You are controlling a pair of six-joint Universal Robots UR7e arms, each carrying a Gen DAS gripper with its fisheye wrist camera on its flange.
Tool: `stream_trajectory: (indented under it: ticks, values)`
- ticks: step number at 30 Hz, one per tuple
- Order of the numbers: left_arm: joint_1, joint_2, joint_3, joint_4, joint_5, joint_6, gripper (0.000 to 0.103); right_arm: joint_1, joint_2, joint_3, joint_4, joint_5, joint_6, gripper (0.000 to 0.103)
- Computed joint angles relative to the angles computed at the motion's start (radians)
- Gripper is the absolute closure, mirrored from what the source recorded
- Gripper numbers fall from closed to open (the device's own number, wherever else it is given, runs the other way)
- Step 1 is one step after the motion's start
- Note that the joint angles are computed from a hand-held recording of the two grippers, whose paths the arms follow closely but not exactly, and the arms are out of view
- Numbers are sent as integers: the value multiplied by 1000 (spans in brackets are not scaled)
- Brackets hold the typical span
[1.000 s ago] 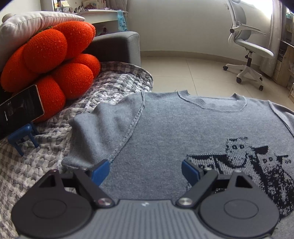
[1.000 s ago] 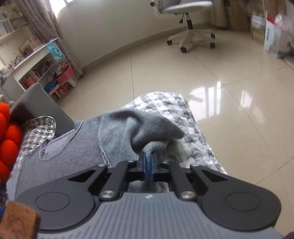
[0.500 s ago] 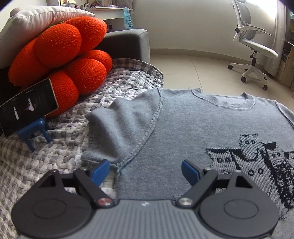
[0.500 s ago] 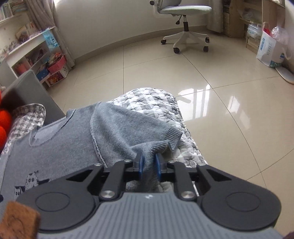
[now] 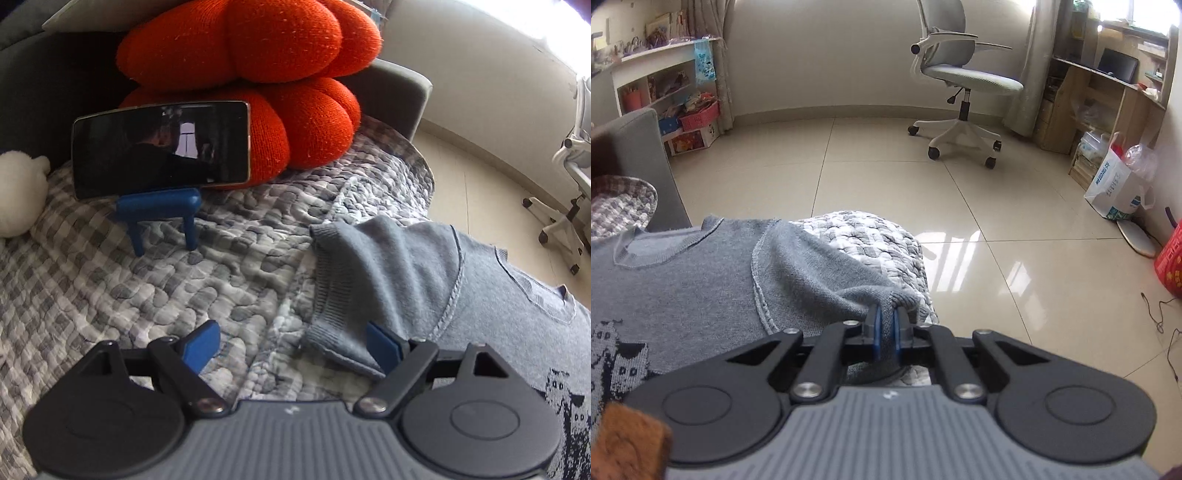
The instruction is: Fold clothes
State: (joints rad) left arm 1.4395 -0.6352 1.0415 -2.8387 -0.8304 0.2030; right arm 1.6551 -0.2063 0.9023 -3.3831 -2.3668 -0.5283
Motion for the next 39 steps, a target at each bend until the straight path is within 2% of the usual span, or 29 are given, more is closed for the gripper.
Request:
stream_trajectory:
  ticks: [4,5,6,8,11,12,13,14,16,17,19,21,22,26,27,28,29,30,32,34,39]
  values:
    - [13,27,-57,50,-7,-40,16,6,62,-94,-24,-78,-57,96]
    - [16,34,-71,65,-10,-46,16,9,74,-111,-43,-85,-80,89]
    - [18,41,-82,79,-12,-55,16,13,80,-117,-76,-76,-115,84]
    - [24,49,-94,95,-33,-81,16,21,87,-117,-130,-52,-169,84]
    - [28,59,-105,107,-52,-100,20,22,47,-40,-122,25,-136,84]
    - [26,61,-101,105,-49,-91,35,23,40,-26,-115,43,-134,83]
    - [24,63,-98,103,-45,-82,45,24,42,-24,-108,52,-143,83]
    - [15,67,-91,75,-11,-41,50,25,45,-25,-102,59,-154,83]
    - [8,62,-74,40,21,-3,70,29,57,-37,-94,68,-180,83]
    - [8,55,-65,32,25,-4,74,31,60,-39,-91,73,-189,83]
    - [7,40,-48,15,32,-7,90,36,57,-32,-82,95,-186,83]
    - [8,25,-32,18,26,-15,97,39,57,-29,-71,114,-185,83]
    - [10,18,-25,33,14,-20,98,41,58,-27,-67,121,-189,83]
    - [28,-16,-9,111,-113,-126,96,48,63,-20,-44,146,-196,83]
    - [32,-20,-10,122,-136,-152,88,50,61,-13,-42,152,-197,82]
    - [35,-22,-13,136,-151,-178,75,52,60,-7,-40,157,-201,80]
    - [38,-24,-13,143,-168,-202,70,53,60,-2,-40,163,-208,71]
    - [41,-26,-13,149,-186,-226,67,55,60,4,-39,169,-216,66]
    - [47,-30,-12,152,-214,-265,64,58,59,14,-38,179,-229,66]
    - [53,-33,-10,148,-244,-303,57,60,56,23,-36,186,-228,66]
    - [68,-30,-15,141,-319,-368,54,61,48,38,-31,201,-201,66]
